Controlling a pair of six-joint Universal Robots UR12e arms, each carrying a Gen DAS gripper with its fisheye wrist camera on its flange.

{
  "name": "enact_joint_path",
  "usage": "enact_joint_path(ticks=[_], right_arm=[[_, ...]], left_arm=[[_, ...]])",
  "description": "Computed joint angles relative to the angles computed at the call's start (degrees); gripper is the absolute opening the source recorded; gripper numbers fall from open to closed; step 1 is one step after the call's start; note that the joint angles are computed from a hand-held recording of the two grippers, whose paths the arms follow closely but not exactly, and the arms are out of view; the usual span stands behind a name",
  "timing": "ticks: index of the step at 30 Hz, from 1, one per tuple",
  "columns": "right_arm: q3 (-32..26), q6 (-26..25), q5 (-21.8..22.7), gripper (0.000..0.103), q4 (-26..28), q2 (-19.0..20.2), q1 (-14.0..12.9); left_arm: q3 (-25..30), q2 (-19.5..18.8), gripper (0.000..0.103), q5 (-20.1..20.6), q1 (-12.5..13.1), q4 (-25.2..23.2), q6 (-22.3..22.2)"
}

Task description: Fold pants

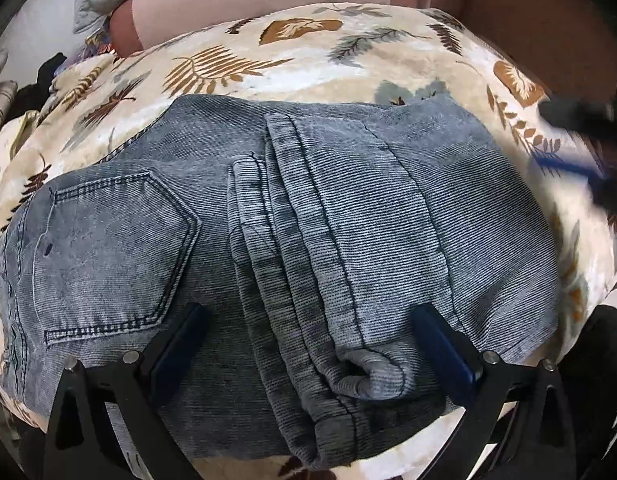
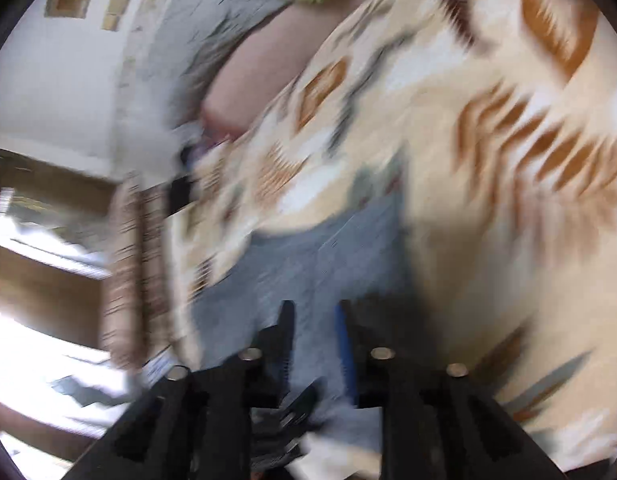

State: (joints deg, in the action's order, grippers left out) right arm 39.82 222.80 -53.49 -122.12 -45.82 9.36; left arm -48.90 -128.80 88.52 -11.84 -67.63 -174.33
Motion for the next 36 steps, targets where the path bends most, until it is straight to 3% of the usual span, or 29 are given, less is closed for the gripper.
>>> enact_joint_path(ticks=[1, 3, 4, 7, 10, 12, 15, 17, 19, 22, 24, 27, 29, 31, 34, 36], right_arm=[[0.6, -1.4, -1.8, 0.075, 3.5, 0.0, 0.3], [2.4, 0.3, -3.0, 0.061, 3.2, -0.4, 0.3], [3.3, 2.0, -2.4, 0.06, 1.8, -1.1, 0.1], [0.8, 0.1, -6.2, 0.061, 2.9, -1.3, 0.6], [2.1, 0.6, -1.8, 0.064, -2.5, -1.6, 0.1], [0.8, 1.2, -3.3, 0.066, -0.7, -0.4, 0.2], [-1.2, 5.7, -0.7, 0.066, -2.5, 2.3, -0.3], [-3.9, 3.7, -2.4, 0.064, 0.1, 4.1, 0.0], [-3.2, 5.2, -2.4, 0.063, -0.6, 3.7, -0.1], [-4.9, -1.5, -6.9, 0.065, 4.5, 2.6, 0.9], [-4.4, -5.8, -6.9, 0.065, 5.1, 1.5, 1.6], [-5.4, -18.7, -8.6, 0.065, 10.7, 0.3, 3.5], [-8.2, -28.3, -8.9, 0.065, 15.7, 1.0, 5.2], [-9.4, -35.8, -9.3, 0.065, 17.5, 1.2, 6.5], [-13.4, -43.7, -10.4, 0.065, 21.4, 3.0, 7.9], [-17.7, -46.9, -14.3, 0.065, 24.6, 5.4, 8.9]], left_arm=[[-0.1, 0.1, 0.103, -0.1, 0.1, 0.0, -0.1], [-0.7, 0.9, 0.103, -0.8, 0.4, 0.8, -0.5], [-1.5, 1.5, 0.103, -1.0, 0.6, 1.9, -0.6], [-3.2, 2.9, 0.103, -1.4, 1.3, 4.5, -1.6], [-4.0, 3.6, 0.103, -2.1, 1.9, 5.1, -3.1], [-4.5, 4.1, 0.103, -2.6, 2.2, 5.1, -4.1], [-5.9, 5.1, 0.103, -2.5, 2.6, 5.7, -4.6], [-6.8, 5.7, 0.103, -2.3, 2.9, 6.2, -5.0], [-6.6, 5.6, 0.103, -2.2, 3.3, 6.3, -5.9], [-7.2, 6.1, 0.103, -2.1, 4.2, 7.6, -8.1], [-7.5, 6.3, 0.103, -2.5, 4.8, 8.2, -10.0], [-7.8, 6.5, 0.103, -2.4, 5.6, 8.4, -11.8], [-8.1, 6.7, 0.103, -2.1, 6.0, 8.5, -12.7], [-8.8, 7.2, 0.103, -1.9, 6.4, 9.0, -13.6], [-9.7, 7.9, 0.103, -1.6, 7.0, 9.5, -14.6], [-10.3, 8.3, 0.103, -1.5, 7.2, 9.8, -15.1]])
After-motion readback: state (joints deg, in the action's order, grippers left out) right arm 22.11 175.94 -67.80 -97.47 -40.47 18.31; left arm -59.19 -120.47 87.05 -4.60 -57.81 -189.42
